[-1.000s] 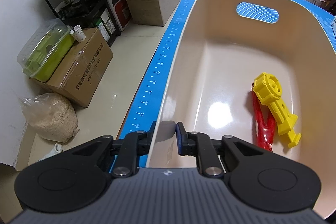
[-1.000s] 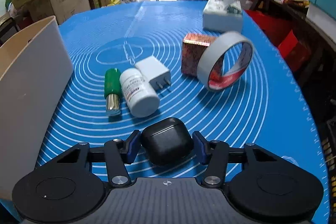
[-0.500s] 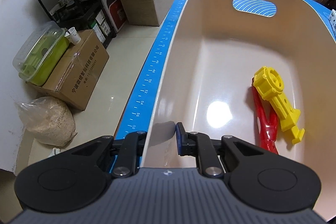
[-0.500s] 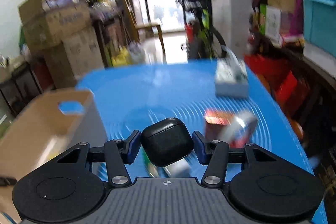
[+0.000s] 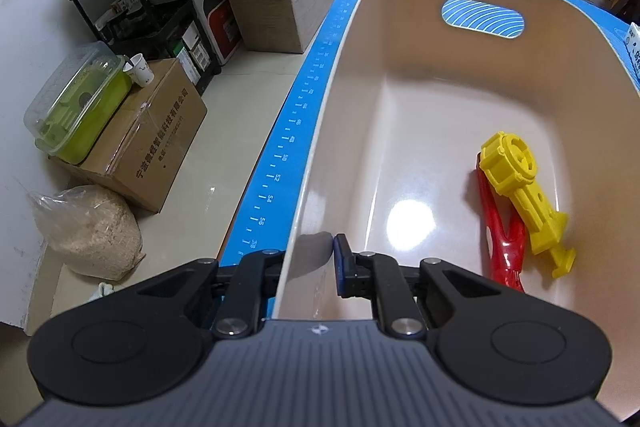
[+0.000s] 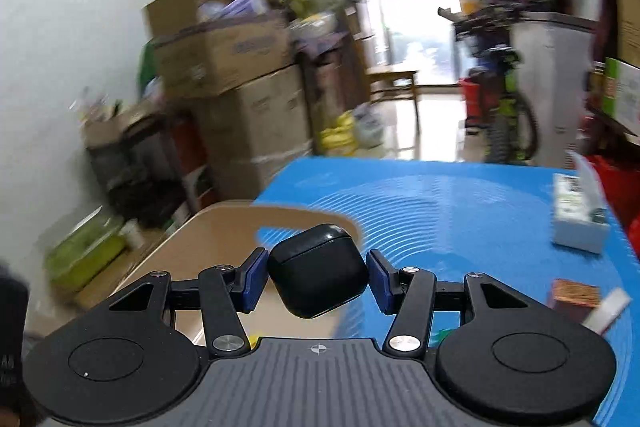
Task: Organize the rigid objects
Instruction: 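Carry the black earbud case into the bin and open the right gripper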
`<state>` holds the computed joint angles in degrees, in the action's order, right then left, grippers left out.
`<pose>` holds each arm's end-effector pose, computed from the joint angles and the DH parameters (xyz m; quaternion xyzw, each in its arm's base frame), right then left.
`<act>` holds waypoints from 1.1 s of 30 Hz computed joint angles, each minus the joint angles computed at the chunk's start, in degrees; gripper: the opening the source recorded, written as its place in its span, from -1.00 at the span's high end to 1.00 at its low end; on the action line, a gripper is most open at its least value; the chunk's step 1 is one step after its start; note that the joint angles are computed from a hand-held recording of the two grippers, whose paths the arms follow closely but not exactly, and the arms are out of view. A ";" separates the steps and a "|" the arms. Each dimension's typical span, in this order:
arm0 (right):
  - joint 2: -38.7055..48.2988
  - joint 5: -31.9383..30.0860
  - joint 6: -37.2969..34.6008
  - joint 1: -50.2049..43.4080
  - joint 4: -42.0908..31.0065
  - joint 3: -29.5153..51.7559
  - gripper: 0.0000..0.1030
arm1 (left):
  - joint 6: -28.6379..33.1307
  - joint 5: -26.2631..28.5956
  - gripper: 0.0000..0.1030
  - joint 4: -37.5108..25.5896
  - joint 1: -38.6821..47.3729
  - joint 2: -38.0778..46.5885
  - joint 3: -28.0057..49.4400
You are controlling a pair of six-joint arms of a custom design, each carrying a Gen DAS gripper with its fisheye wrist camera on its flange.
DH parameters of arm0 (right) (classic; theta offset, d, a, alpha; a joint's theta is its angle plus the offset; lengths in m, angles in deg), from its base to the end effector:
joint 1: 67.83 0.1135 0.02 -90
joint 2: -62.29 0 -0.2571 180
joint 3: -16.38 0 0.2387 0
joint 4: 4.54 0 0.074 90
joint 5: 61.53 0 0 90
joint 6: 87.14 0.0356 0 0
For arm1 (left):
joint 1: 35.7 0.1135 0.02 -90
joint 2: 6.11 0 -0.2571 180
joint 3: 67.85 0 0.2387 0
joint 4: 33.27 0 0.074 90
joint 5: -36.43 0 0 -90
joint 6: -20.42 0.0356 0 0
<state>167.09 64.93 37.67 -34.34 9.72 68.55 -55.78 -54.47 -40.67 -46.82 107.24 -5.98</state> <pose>0.2711 0.1540 0.1087 0.1461 0.8534 -0.0009 0.5004 0.3212 -0.0626 0.0690 0.2058 0.9411 0.0138 0.2680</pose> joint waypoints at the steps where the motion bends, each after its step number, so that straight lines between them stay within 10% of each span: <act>1: 1.08 -0.80 -0.81 0.24 -1.21 1.48 -0.12 | 0.16 0.15 0.69 0.01 0.02 -0.28 -0.13; 20: 14.21 -6.37 -4.68 5.61 -17.89 17.86 -0.15 | 2.03 2.91 0.74 0.95 1.73 -0.48 -0.64; 33: 2.12 -4.73 0.42 2.77 -7.69 3.32 -0.36 | 1.78 3.05 0.75 1.06 1.66 -1.18 -1.09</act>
